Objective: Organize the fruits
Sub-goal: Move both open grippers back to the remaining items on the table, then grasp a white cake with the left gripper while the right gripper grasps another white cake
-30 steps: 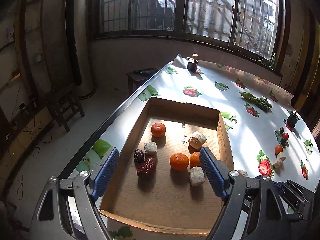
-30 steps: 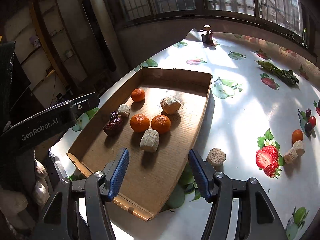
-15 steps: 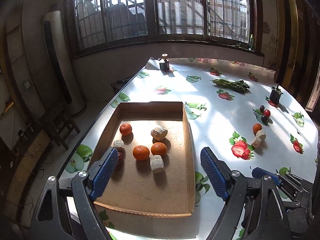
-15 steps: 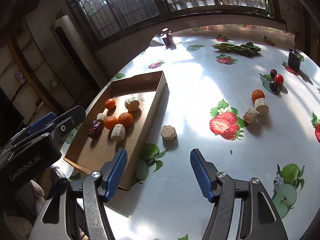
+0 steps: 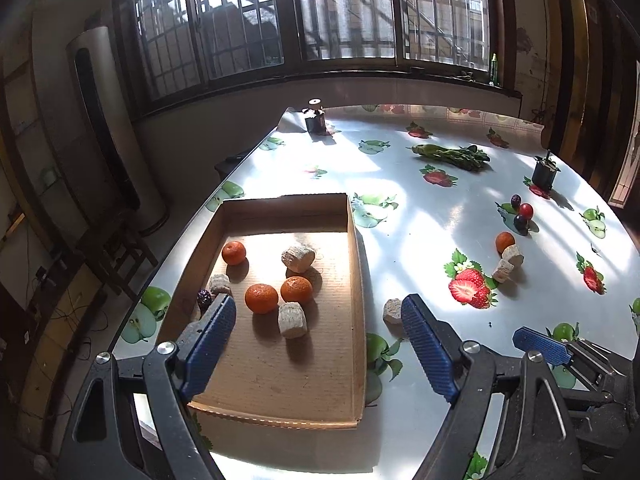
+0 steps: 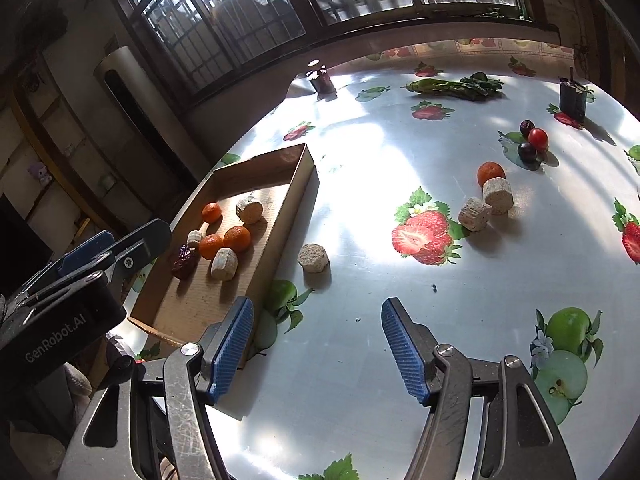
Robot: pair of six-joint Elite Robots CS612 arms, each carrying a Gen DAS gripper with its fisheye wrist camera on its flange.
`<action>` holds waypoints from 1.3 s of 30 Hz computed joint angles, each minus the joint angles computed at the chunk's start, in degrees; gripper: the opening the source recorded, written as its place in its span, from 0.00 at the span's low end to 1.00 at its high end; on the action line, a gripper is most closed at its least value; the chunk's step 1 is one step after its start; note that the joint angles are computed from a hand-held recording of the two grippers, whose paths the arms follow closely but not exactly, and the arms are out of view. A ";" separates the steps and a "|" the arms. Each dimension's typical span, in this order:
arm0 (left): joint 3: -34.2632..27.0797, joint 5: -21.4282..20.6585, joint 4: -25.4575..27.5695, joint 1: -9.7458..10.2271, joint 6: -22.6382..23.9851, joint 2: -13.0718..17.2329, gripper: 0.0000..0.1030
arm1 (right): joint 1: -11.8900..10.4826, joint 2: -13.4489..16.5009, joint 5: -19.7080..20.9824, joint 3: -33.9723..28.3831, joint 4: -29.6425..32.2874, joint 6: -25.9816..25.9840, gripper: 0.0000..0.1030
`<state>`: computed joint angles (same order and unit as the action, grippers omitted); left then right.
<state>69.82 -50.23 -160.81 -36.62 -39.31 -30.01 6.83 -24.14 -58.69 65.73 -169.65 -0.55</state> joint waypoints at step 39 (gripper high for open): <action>-16.88 -22.54 3.94 2.55 7.60 9.70 0.66 | -2.81 16.50 -10.19 -35.89 27.57 0.11 0.59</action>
